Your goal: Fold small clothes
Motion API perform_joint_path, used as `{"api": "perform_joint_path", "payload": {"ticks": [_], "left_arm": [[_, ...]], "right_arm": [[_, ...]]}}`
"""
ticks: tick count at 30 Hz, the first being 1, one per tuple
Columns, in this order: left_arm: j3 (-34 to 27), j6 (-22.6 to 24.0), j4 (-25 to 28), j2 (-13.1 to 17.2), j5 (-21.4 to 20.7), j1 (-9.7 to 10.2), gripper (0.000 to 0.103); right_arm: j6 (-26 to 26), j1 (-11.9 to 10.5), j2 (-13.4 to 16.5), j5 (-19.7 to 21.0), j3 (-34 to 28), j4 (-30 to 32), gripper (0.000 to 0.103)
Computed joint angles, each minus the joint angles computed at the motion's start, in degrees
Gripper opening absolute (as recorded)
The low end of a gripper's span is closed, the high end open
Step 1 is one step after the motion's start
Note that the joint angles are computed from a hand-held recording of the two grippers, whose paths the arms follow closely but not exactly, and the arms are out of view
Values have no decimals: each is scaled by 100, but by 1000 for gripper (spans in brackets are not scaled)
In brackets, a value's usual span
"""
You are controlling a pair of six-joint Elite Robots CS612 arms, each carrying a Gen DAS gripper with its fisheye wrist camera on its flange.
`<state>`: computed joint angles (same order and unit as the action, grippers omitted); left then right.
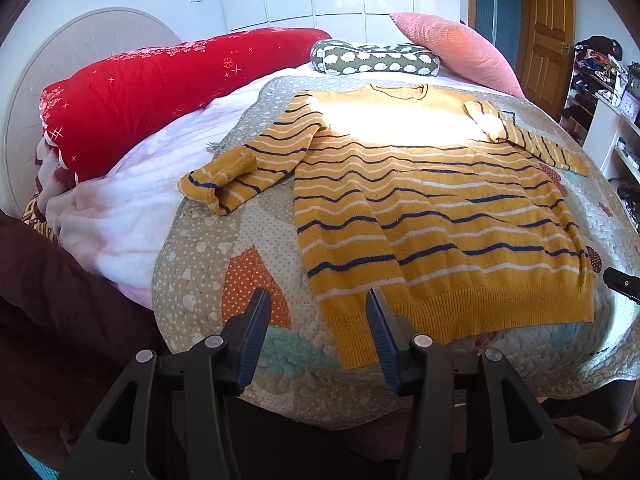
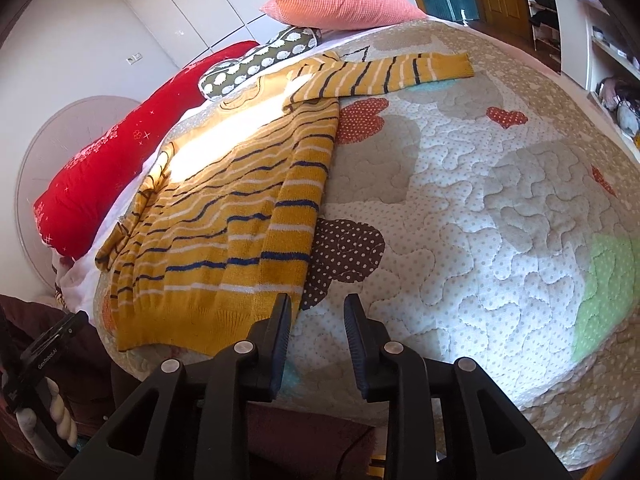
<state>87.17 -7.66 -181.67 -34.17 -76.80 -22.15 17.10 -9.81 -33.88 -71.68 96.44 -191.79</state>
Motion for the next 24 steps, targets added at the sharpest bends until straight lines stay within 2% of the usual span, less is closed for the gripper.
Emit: {"api": "perform_joint_path", "payload": {"ticks": [6,16,24], "left_arm": [[-12,-35,0,14,-65,21,54],[-37,-132,29,43,-265,64,54],[-242,-64,120,128,-92,91,57]], "right_arm": [[88,-14,42,114,-63,121,33],[108,-4,-4,-15,-34,98,33],[214,-59,72,-57,-193,37,39]]}}
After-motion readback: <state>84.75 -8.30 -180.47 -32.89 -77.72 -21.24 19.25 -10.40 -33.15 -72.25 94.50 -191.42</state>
